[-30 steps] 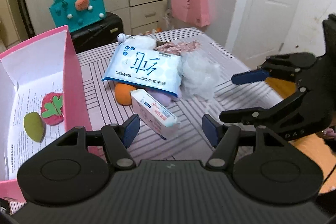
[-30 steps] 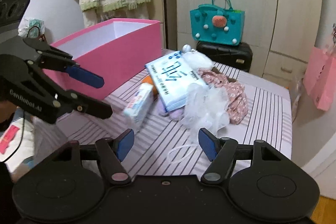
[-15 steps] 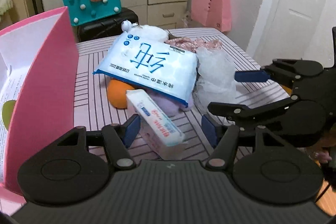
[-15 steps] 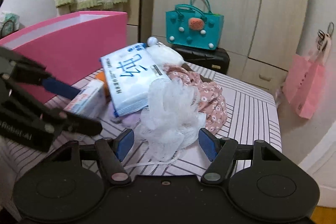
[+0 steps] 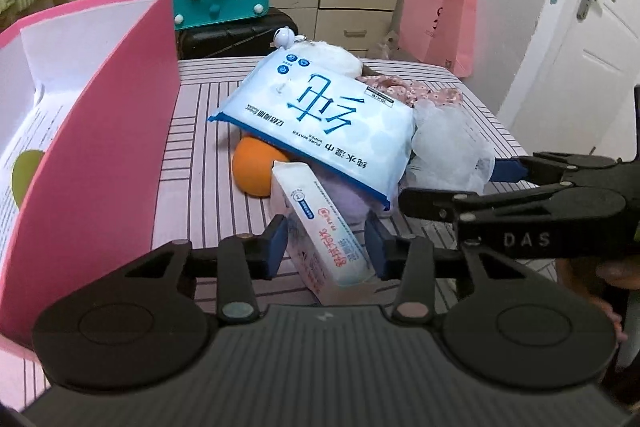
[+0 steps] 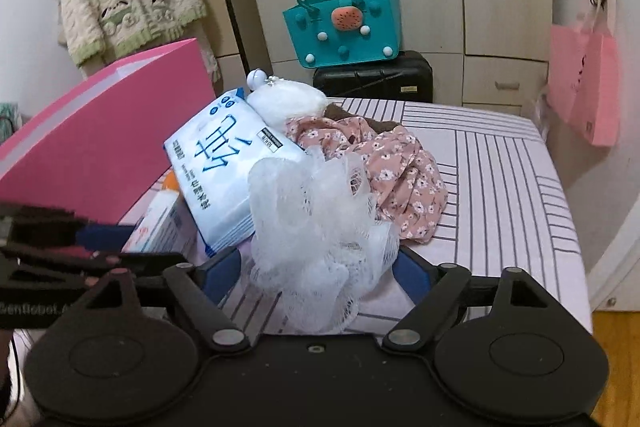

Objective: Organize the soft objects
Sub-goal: 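Grasp the white toothpaste box with the left gripper while the right gripper grasps the mesh bath puff, then lift the toothpaste box with the left gripper while the right gripper lifts the bath puff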

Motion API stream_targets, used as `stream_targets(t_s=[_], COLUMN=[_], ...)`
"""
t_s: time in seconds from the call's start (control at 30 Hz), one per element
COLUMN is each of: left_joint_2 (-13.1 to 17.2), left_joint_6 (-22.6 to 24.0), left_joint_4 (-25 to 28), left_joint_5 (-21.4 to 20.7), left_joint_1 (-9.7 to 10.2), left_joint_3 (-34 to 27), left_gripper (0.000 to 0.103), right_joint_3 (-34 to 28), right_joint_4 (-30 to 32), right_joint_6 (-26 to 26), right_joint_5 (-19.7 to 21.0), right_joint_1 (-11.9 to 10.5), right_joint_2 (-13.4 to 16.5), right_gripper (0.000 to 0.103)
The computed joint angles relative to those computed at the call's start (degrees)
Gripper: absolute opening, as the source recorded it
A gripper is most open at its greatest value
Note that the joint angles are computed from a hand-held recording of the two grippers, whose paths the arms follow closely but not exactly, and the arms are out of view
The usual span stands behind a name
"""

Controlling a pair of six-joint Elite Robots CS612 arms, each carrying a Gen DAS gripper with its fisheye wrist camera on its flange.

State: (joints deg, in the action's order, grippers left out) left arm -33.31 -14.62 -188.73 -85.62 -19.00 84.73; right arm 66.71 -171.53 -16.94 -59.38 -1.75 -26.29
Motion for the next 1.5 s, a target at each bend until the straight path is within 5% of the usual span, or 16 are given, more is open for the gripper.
stream_targets(t_s=[0.03, 0.17, 0.33, 1.03, 1.5], left_joint_2=[0.2, 0.6, 0.6, -2.4, -8.6], left_joint_6=[0.1, 1.5, 2.0, 2.8, 17.8], left_joint_4=[-0.7, -1.6, -2.5, -2.7, 2.8], left_joint_5=[0.7, 1.8, 3.8, -5.2, -7.7], left_joint_1=[-0.15, -0.47, -0.84, 0.75, 1.57], left_joint_3=[0.1, 0.3, 0.8, 4.7, 9.2], left_gripper=[0.037, 0.029, 0.019, 0.019, 0.019], right_joint_3=[-0.2, 1.1, 4.8, 12.1, 12.2], right_joint_4=[-0.2, -2.9, -10.7, -5.2, 18.5], right_joint_6=[0.8, 3.2, 2.0, -1.7, -10.4], right_joint_5=[0.1, -3.3, -6.4, -2.0, 5.1], right_joint_1=[0.0, 0.5, 1.2, -0.3, -1.1], right_joint_2=[0.2, 0.0, -1.0, -6.4, -12.0], right_gripper=[0.081, 0.036, 0.017, 0.014, 0.014])
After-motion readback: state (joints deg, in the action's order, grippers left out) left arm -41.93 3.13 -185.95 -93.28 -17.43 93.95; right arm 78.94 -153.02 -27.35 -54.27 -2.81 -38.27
